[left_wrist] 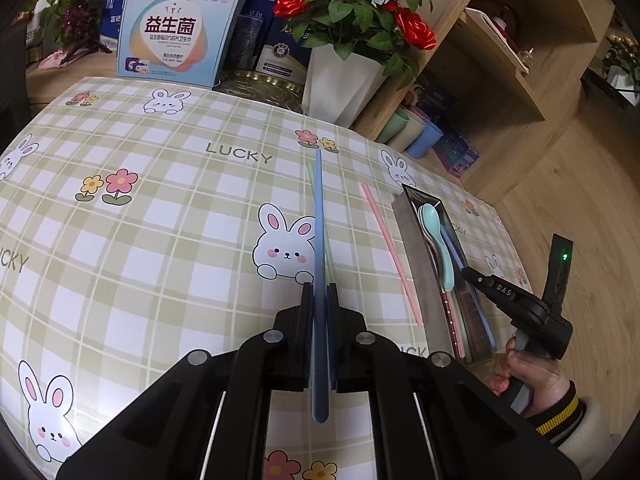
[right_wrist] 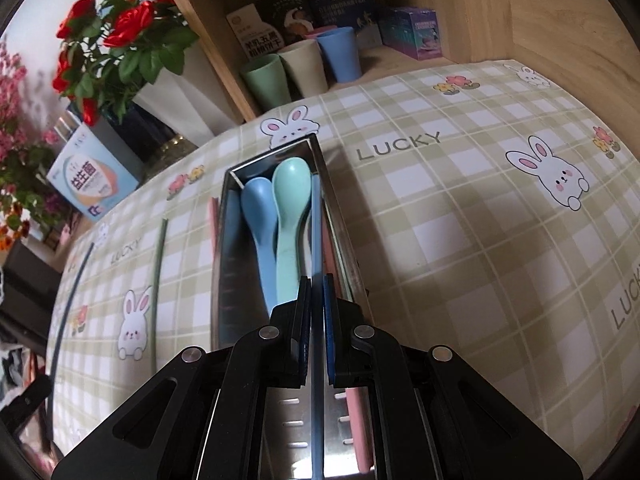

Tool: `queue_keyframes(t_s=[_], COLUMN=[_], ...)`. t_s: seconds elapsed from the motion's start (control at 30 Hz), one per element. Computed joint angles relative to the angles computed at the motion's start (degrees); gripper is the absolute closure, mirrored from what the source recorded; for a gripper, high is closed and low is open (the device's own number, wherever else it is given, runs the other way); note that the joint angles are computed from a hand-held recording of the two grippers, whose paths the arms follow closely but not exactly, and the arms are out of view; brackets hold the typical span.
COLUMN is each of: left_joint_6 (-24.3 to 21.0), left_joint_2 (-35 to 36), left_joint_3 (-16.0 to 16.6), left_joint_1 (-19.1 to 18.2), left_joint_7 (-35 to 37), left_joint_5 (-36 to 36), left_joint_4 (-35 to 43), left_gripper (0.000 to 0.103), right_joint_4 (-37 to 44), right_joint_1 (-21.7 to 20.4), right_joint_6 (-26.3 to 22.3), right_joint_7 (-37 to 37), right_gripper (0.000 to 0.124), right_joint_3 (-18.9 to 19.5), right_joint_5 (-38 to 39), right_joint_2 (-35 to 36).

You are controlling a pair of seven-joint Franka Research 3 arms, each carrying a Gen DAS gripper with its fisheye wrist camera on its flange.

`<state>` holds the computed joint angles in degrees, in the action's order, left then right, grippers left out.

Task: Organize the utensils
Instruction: 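Lower the blue chopstick into the steel tray and open the right gripper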

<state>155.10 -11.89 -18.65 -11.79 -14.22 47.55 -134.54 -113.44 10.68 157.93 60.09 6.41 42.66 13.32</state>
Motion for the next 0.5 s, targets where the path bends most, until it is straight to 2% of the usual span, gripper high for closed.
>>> queue_keyframes(t_s=[0.27, 0.5], left_joint_6=[1.5, 2.1], left_joint_2=[1.5, 3.7], left_joint_3=[0.6, 0.9], left_joint_1=[-0.5, -1.0], left_joint_7=[1.7, 4.0], left_joint_5=[-1.8, -3.3], left_joint_4=[1.0, 3.7], left_gripper=[0.097, 0.097], right_joint_4=[0.4, -0.7], right_joint_1=[0.9, -0.3], right_joint_6=[-0.4, 0.0], right_joint_7=[4.4, 1.9], right_gripper=[0.116, 0.116], right_joint_3=[-1.1, -0.8], right_joint_5=[-5.1, -3.0], right_joint_2=[0.3, -1.9])
